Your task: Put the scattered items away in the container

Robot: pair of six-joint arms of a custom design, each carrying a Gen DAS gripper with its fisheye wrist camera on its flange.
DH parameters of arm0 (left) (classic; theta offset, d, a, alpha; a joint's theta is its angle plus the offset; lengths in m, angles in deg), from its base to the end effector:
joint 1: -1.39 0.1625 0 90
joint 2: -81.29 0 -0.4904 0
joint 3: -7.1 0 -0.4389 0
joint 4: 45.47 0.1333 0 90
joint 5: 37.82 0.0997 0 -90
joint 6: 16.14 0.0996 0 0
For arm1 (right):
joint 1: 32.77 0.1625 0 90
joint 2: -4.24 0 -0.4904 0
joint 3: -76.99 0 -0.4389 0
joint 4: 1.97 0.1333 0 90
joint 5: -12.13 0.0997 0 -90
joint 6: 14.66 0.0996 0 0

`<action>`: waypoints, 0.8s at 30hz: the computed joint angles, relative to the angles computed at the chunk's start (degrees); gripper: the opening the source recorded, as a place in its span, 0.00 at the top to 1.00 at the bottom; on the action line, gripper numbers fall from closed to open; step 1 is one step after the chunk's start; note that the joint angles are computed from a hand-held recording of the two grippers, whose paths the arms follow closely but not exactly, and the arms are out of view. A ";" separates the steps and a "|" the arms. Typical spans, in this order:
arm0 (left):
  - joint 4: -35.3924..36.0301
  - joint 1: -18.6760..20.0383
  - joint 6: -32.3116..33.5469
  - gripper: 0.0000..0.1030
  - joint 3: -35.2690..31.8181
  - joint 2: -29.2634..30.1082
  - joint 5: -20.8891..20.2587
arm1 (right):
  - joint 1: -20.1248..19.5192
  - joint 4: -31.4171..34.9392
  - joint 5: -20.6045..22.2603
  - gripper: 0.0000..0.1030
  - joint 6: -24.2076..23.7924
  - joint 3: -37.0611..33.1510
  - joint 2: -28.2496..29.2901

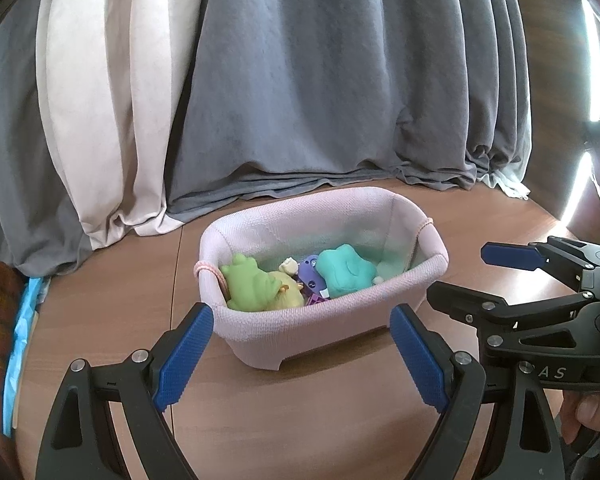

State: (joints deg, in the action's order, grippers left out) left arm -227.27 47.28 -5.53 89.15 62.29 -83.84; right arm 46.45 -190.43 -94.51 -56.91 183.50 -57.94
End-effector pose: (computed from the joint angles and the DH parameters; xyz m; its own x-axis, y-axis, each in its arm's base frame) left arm -0.4007 -0.7042 -0.0840 -0.6240 0.3725 -0.6870 0.7377 0.5707 -0.3607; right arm -0.0240 -0.6862 0.3144 -0.7383 -0.0856 0.6691 -0.5225 0.6998 -0.4870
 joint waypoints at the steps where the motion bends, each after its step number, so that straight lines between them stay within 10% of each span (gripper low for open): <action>1: 0.07 0.00 -0.14 0.15 0.15 -0.05 -0.06 | 0.01 -0.03 -0.05 0.28 0.06 0.10 -0.01; 24: 0.52 -0.19 -2.32 0.15 2.56 -0.52 -0.21 | -1.07 -1.00 0.02 0.28 1.15 2.59 -0.65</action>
State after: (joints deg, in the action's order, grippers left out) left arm -226.75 47.09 -7.86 91.70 61.76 -84.05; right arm 45.38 -191.43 -94.49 -55.76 186.09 -58.59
